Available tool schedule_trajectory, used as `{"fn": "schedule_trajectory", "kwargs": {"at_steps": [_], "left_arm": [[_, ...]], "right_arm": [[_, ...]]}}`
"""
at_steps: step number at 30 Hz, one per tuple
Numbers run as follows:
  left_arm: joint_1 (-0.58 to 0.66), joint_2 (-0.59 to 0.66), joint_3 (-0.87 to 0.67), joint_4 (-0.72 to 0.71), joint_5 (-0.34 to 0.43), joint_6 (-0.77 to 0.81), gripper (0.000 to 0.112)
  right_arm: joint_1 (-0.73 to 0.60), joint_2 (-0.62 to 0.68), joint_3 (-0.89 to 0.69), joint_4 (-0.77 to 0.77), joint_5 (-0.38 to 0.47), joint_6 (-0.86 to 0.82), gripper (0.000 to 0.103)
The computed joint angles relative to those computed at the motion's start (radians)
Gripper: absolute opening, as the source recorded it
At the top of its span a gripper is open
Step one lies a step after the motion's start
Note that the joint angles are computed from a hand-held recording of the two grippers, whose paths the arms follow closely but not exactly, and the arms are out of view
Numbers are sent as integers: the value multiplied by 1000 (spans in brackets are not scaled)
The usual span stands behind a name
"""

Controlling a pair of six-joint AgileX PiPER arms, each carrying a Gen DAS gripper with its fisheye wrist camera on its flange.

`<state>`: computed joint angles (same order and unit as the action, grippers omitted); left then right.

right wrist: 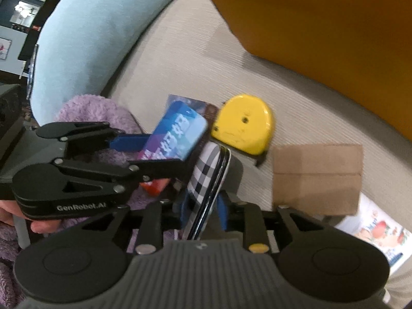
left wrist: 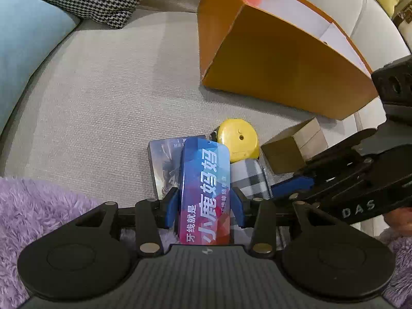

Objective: Organize rigid objects
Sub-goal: 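Carry the blue tin and the plaid tin over the orange shoebox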

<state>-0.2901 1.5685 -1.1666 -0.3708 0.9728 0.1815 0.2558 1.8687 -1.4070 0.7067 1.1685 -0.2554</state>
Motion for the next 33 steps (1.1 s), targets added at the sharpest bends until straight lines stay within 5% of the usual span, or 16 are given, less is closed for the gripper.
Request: {"fn": "schedule_trajectory", "kwargs": {"at_steps": [20,33], "left_arm": [[44,-11,-5,-83,0,-11,48],[19,-15,-177,-88,51,-61,48]], "right_arm": [[4,-67,-3,-57,-30,-4,18],[-84,-197,-32,-69,-37,18,18]]}}
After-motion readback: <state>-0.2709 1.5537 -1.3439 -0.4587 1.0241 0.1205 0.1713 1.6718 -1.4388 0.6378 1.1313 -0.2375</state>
